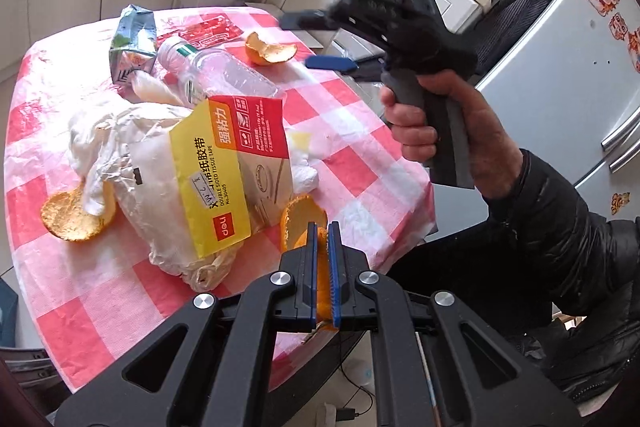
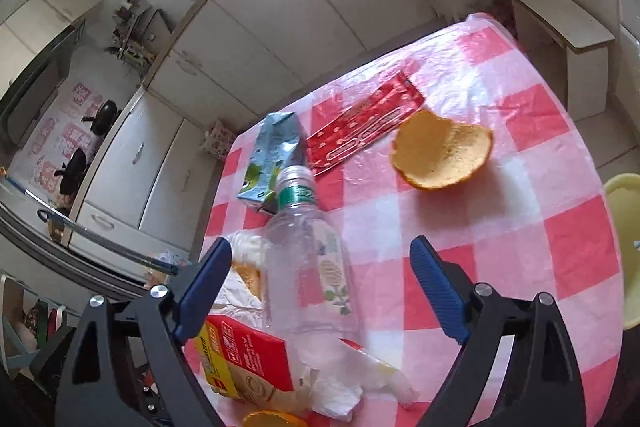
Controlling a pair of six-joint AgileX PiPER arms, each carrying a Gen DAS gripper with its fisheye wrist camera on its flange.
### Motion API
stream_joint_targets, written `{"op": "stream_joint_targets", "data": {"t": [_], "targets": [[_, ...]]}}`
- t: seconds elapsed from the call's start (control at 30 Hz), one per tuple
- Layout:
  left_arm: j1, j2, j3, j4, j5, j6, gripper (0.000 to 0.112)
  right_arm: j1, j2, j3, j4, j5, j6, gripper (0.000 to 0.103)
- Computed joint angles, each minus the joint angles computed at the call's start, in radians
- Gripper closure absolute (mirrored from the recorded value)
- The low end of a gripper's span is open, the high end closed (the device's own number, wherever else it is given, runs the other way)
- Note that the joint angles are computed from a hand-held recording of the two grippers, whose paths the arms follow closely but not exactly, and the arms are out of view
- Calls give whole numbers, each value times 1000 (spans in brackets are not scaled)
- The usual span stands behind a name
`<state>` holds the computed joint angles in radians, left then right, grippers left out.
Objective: Collect trash
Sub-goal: 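Lift the orange peel with the left gripper while the right gripper lifts the bottle, then drop the bottle into the yellow bucket with the right gripper while the left gripper drops the peel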
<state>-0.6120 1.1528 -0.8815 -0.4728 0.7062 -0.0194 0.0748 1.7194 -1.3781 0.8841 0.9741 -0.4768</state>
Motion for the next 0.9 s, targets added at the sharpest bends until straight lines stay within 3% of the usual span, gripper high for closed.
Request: {"op": "stream_joint_targets", "data": {"t": [0.07, 0.2, 0.27, 0.37, 0.47, 0.6, 0.73, 0.8, 0.9], "targets": [[-4, 2, 4, -5, -3, 6, 107, 77, 2, -32, -71, -28, 21, 16], [-4, 8, 2, -8, 7, 14, 107, 248, 21, -66, -357, -112, 147, 19], [-7, 12, 1, -13, 11, 23, 107, 291, 54, -76, -457, -134, 199, 41], [-4, 17, 0, -16, 16, 28, 107, 287, 85, -62, -449, -166, 169, 48], [10, 5, 8, -47, 16, 49, 107, 198, 73, -59, -299, -108, 75, 49], [64, -35, 31, -196, 9, 181, 108, 26, 12, -36, -56, -10, -81, 49], [84, -49, 40, -299, -13, 251, 108, -204, -73, 14, 28, 50, -174, 49], [53, -42, 18, -203, -22, 161, 108, -309, -79, 25, 28, 61, -191, 49], [-4, -29, -26, 11, 35, -38, 105, -462, -30, 19, -9, 61, -198, 49]]}}
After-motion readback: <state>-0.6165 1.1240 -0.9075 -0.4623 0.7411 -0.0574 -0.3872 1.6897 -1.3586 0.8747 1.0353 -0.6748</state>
